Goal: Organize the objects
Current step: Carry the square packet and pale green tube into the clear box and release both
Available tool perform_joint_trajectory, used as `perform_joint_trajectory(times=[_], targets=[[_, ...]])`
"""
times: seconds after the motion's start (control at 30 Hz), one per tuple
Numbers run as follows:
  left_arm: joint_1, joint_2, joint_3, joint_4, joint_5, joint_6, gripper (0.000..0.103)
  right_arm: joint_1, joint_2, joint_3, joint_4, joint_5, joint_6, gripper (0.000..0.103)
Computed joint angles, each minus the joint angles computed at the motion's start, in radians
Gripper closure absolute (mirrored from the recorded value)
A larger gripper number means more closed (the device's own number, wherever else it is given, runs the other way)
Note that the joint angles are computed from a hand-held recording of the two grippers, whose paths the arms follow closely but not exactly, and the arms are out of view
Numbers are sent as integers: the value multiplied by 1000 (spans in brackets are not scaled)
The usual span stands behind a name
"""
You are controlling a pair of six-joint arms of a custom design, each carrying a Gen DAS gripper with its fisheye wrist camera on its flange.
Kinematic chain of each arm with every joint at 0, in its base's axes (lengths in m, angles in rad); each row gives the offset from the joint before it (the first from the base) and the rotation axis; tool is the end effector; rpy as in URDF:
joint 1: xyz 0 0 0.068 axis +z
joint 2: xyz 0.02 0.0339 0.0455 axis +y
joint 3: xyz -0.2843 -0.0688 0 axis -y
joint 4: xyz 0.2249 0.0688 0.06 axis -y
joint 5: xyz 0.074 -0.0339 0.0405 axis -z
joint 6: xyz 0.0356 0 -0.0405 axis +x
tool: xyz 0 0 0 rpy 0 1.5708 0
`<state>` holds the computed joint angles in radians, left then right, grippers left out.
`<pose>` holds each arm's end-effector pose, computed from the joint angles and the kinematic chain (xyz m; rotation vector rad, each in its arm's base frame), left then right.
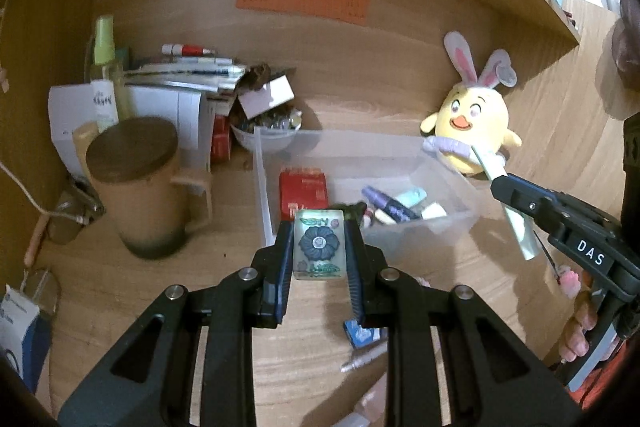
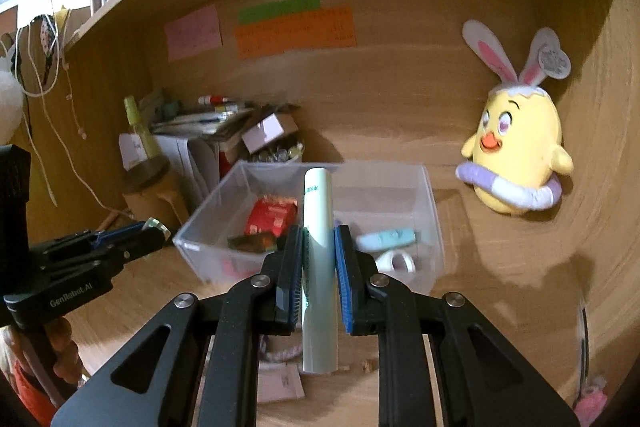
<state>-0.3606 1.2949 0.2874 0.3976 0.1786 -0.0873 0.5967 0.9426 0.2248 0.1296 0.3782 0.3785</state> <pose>0.1875 -0.0775 0.1665 0.4019 2.1680 -0.4472 0.1322 0.0739 0.1814 -0.0149 2.1172 0.1719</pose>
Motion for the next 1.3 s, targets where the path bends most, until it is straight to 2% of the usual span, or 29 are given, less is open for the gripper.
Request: perform_joint_trajectory(times=[0.4, 0.87, 1.1, 1.3], targets=[[-8, 63, 115, -13, -33, 8, 79, -179, 128, 74, 135, -156, -116, 89], [-33, 352, 287, -22, -57, 9, 79, -320, 453, 125, 290, -309, -152, 89], [-55, 448, 348, -34, -84, 16, 79, -339, 569, 171, 287, -326, -177, 89], [-64, 470, 374, -50, -85, 18, 79, -300, 626, 216, 278, -289, -194, 89]])
